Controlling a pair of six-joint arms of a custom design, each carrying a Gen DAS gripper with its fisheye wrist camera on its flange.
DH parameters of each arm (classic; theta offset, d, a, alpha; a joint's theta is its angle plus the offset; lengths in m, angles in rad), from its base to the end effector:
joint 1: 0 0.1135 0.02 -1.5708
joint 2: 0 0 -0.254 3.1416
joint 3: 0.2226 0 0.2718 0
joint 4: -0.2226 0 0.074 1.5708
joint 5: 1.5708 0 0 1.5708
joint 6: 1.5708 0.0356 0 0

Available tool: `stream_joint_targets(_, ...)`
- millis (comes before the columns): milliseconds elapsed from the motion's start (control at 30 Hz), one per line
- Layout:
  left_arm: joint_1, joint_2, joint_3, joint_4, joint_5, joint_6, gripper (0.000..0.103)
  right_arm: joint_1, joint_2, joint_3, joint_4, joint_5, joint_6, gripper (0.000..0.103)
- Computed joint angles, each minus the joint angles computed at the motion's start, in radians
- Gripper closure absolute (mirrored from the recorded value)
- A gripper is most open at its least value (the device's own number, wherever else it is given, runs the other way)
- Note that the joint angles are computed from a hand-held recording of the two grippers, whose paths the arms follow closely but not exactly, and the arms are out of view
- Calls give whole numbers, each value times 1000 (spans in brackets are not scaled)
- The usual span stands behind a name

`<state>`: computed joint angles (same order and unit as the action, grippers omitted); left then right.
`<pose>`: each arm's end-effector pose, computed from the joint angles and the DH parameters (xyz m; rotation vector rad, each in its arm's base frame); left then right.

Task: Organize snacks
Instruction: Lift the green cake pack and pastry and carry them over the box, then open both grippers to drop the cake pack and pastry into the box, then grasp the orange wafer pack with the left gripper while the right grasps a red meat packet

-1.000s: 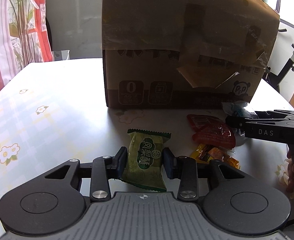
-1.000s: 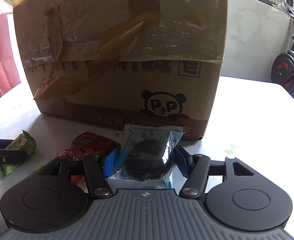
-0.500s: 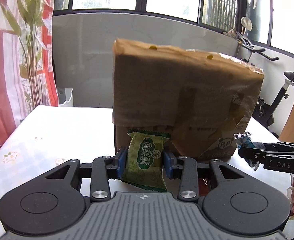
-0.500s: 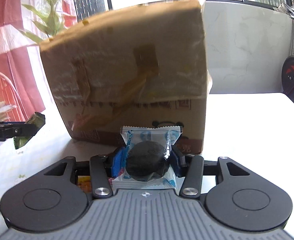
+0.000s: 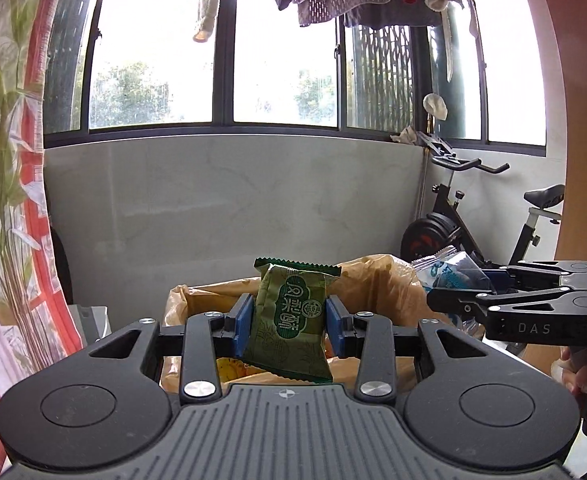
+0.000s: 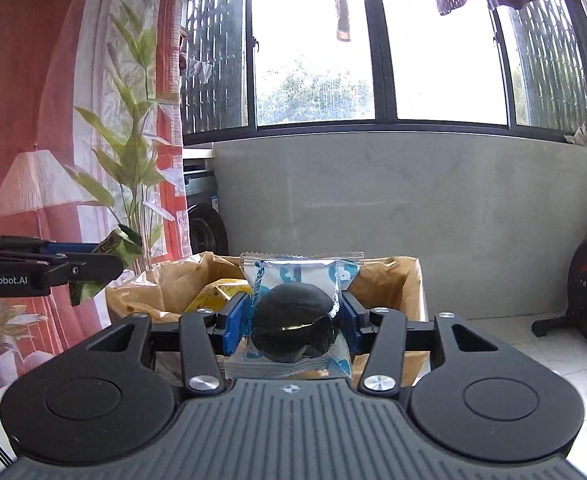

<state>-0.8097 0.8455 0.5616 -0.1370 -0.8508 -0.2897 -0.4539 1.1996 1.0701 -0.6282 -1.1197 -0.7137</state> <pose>0.1654 -0.1349 0.2471 -0.0471 1.8438 0.0846 0.2509 -0.0868 0.3139 -0.7320 1.7635 0.5265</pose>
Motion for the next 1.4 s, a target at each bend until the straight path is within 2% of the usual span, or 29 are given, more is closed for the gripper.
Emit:
stream_joint_targets(67,82,85,42,41,84,-7,62,76,21,6,91,94,74,53)
stream_joint_targets(133,129,191,95,71,99,-6,62,128,53,24,117,165,109,53)
stream_joint_targets(233,189,328,167,110,158,-3,62,188,70,11,171,271,92,53)
stream_joint_targets(300,202,399,205,115,167,7,62,205,79,4,186,297,91,53)
stream_joint_targets(400,219,446,223,134,180,14,60,194,116,36,129,303,80,52)
stream_joint_targets(433,226,438,218,130,197,2,54,198,118,43,109,319,63,52)
stream_joint_targets(467,231,426,209,128,210,-12,43,194,110,38,108,326,51,51)
stream_joint_targets(533,233,368,157,138,214,-31,33,184,101,35,103,320,41,43)
stream_joint_targets(567,227,346,143,137,205,-32,32,178,99,39,96,314,43,38)
stream_joint_targets(700,197,269,118,91,170,-24,31,135,81,45,70,256,53,38)
stream_joint_targets(933,94,143,90,-48,80,-70,28,7,13,8,-41,59,-44,38)
stream_joint_targets(1133,-61,4,34,-206,-57,-205,28,-101,-49,-51,-194,-84,-233,38)
stream_joint_targets(1300,-186,-75,-27,-345,-139,-409,28,-158,-59,-86,-353,-96,-405,38)
stream_joint_targets(1400,-239,-69,-48,-419,-179,-524,28,-199,-51,-115,-437,-102,-523,38)
